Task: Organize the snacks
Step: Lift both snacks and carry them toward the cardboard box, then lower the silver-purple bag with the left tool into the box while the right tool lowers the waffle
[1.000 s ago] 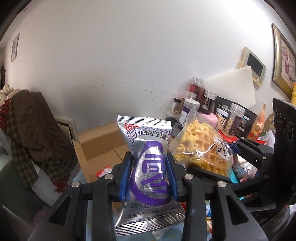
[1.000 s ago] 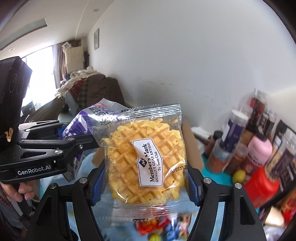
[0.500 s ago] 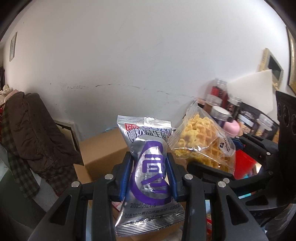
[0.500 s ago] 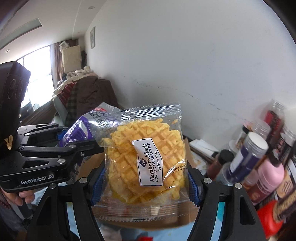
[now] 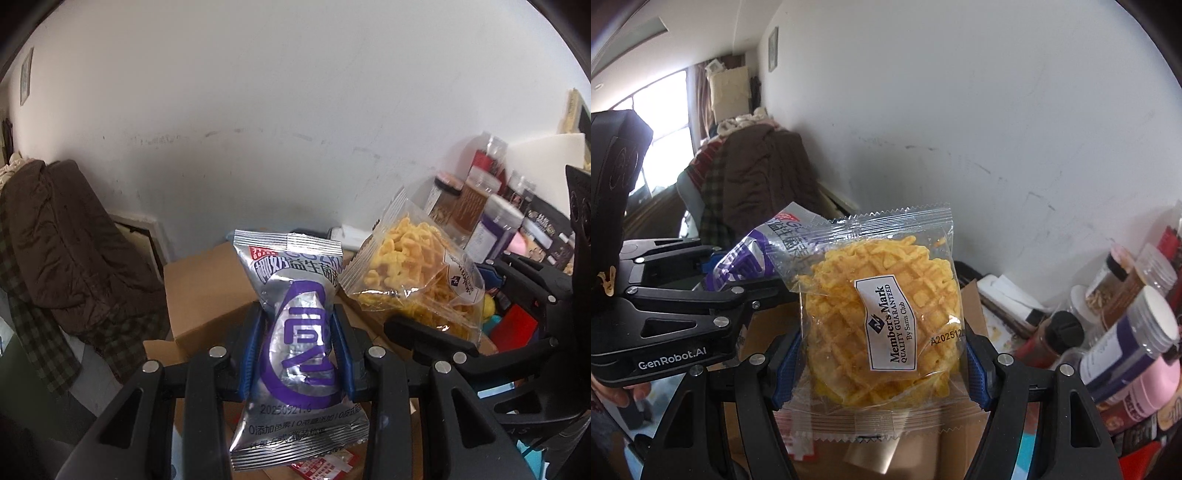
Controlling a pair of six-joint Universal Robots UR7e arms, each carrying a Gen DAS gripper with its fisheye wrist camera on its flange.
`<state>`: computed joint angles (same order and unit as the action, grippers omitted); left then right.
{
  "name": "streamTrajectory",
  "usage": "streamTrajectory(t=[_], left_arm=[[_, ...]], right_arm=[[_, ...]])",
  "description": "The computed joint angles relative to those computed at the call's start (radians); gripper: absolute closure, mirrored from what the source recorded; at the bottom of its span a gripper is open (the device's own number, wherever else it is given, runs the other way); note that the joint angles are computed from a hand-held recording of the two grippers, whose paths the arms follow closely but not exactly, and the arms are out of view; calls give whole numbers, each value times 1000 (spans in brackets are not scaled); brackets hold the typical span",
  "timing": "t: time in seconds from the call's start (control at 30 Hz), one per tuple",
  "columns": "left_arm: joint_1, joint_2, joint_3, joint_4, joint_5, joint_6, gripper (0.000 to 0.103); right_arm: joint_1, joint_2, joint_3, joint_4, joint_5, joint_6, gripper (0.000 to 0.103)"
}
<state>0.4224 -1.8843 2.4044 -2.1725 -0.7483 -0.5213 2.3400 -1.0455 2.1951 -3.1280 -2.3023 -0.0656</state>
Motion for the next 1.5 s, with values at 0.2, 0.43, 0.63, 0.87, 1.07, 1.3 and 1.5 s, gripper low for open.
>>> streamTrajectory(t=[0.2, 0.43, 0.63, 0.87, 1.07, 1.3, 1.5], left_arm=[[55, 49, -4, -6, -20, 4, 68], [85, 78, -14, 47, -23, -35, 68], [95, 110, -30, 137, -8, -90, 67], [115, 133, -35, 193, -12, -129, 67], [122, 142, -34, 248, 15, -178, 62], [91, 119, -38, 312, 39, -226, 47], [31, 77, -49, 377, 53, -283, 47]], right_arm=[[-28, 28, -12, 27, -5, 15, 31], [-50, 53, -9, 30, -7, 23, 31], [-59, 65, -18, 70, -19, 41, 30], [-70, 69, -29, 149, -19, 87, 30], [-83, 88, -33, 216, -57, 121, 28], [-55, 84, -30, 198, -91, 109, 19], [-38, 48, -23, 200, -91, 133, 19]])
